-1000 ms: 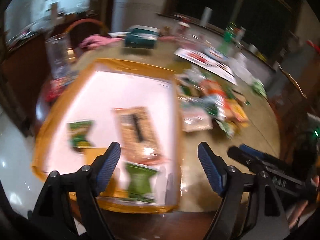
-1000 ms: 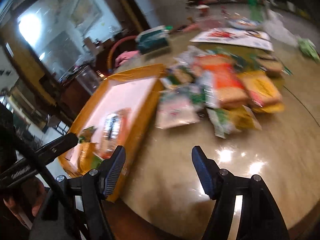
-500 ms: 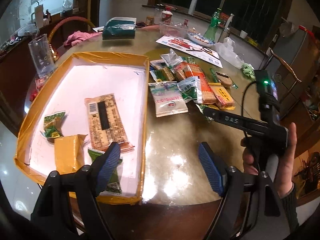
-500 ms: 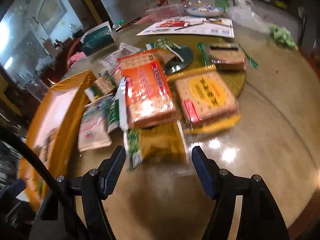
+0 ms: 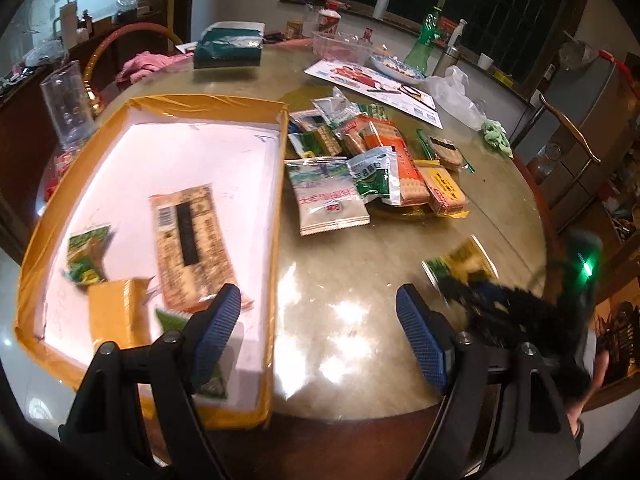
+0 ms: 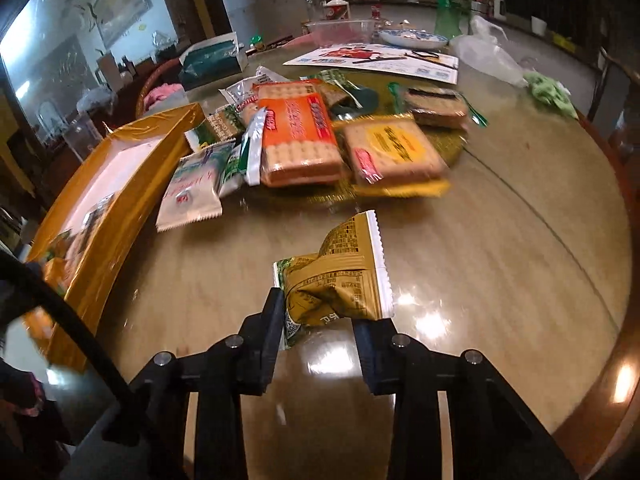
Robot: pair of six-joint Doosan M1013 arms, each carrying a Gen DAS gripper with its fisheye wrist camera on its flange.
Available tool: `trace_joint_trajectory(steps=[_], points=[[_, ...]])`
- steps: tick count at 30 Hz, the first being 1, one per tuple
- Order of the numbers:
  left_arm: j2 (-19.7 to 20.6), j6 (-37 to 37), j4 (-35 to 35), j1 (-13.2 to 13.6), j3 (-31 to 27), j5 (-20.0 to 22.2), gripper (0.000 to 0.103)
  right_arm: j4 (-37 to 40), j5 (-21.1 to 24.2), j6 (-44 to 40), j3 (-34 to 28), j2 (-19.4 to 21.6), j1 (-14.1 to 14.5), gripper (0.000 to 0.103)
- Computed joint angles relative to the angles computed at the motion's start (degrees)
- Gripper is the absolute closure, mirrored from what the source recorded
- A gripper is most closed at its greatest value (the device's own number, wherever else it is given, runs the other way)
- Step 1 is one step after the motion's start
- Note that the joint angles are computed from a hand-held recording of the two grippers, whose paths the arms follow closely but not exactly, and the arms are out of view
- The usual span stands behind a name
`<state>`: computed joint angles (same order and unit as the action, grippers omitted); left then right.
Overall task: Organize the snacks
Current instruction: 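Grasp the gold foil packet with the right gripper while the left gripper grasps the white printed packet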
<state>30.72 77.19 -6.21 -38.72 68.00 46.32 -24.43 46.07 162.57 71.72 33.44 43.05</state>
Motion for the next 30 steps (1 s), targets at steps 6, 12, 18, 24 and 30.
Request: trace_joint_trajectory(steps=[6,12,18,24,30], points=[[6.98,0.50,1.98,-0.66,-11.86,9.46,0.023,-3.97,-4.48,8.21,5.20,-2.67,-0.10,0.074],[17.03,1.10,7.02,-1.69,-29.54,24.47,0.023,-9.08,-8.33,14.12,7.14,-3.10,0.01,0.075],[25.89,-2.76,5.55,-0.80,-43.45,35.22,0.036,-9.71,-12.39,16.06,8.98,-3.85,-0.46,0.075],[23.85,-3.68,7.69,-1.25,-39.11,31.27,0.057,-9.17,-12.51,14.42,8.76,-3.73,-0.49,0.075],[13.56,-0.02,6.57,-2.35,-20.54,20.13,0.069,-9.26,-13.44,14.53,9.19,-3.87,-0.58,0.075]])
